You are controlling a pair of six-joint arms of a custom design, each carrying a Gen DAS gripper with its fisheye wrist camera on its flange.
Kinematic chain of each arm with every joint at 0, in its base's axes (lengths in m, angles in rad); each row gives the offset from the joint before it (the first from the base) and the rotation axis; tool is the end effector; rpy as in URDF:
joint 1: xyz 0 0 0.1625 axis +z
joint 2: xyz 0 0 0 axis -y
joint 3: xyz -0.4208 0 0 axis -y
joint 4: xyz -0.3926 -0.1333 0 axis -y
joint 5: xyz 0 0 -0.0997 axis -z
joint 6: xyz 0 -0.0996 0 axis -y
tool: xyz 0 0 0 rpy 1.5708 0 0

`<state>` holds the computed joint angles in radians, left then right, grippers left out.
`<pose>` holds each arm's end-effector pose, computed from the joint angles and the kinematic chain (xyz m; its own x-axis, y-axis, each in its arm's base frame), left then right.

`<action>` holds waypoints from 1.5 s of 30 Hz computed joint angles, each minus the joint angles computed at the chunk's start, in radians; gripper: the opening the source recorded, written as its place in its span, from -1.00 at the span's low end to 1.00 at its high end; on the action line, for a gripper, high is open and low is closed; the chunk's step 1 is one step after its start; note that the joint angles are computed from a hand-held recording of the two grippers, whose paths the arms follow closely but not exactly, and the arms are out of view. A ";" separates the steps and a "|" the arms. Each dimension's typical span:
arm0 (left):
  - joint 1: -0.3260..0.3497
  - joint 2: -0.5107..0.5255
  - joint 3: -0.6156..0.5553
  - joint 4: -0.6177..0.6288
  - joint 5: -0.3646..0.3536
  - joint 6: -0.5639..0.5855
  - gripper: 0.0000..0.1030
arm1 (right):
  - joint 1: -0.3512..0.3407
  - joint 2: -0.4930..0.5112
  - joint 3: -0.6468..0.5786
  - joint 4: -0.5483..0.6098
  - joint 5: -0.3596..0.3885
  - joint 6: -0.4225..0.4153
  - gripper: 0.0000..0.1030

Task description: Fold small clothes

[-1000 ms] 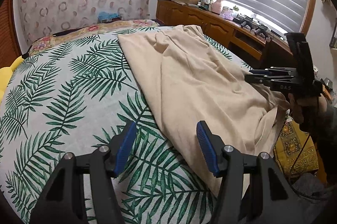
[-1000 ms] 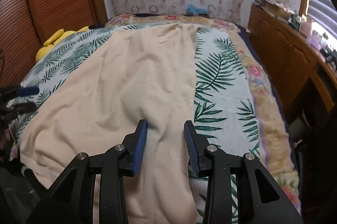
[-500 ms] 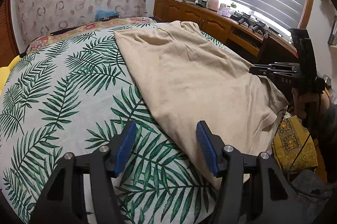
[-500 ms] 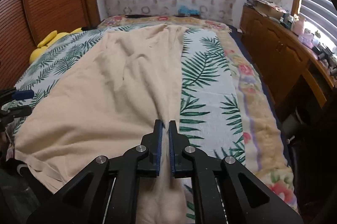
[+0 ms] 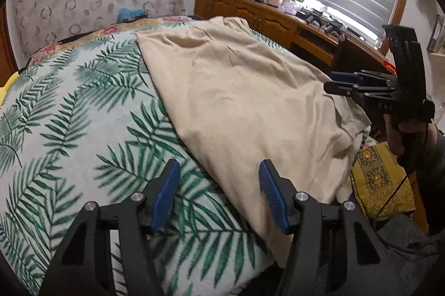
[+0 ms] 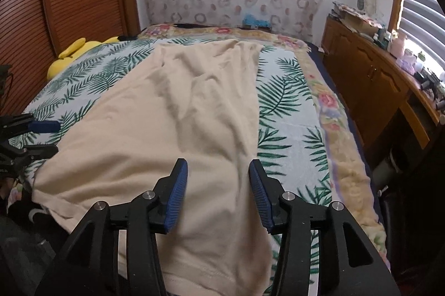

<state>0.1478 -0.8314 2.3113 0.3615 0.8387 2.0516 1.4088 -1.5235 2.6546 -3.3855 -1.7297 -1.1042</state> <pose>-0.1717 -0.2276 0.0377 -0.8140 0.2266 -0.5349 0.5004 0.7412 -0.4475 0.0634 -0.3411 0.2143 -0.5428 -0.5673 0.6193 -0.7997 0.5745 -0.1746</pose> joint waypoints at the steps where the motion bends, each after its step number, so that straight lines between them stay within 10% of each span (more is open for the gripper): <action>1: -0.003 0.006 0.000 -0.001 0.008 -0.005 0.13 | -0.003 -0.004 0.006 0.003 0.004 -0.003 -0.06; 9: -0.021 0.002 0.017 -0.046 0.065 -0.009 0.12 | -0.001 -0.018 0.043 0.008 0.023 -0.025 -0.01; 16: 0.007 -0.026 0.007 -0.078 0.127 0.086 -0.97 | 0.009 -0.028 0.064 0.027 0.044 -0.050 0.12; 24: 0.040 -0.152 -0.060 -0.038 0.032 0.221 -0.99 | 0.005 -0.073 0.080 0.137 0.068 -0.082 0.23; 32: 0.213 -0.151 -0.183 -0.049 -0.017 0.430 -0.99 | -0.034 -0.128 0.087 0.217 0.086 -0.114 0.37; 45: 0.302 -0.130 -0.180 -0.079 -0.024 0.431 -0.99 | -0.094 -0.064 0.081 0.127 0.005 -0.197 0.38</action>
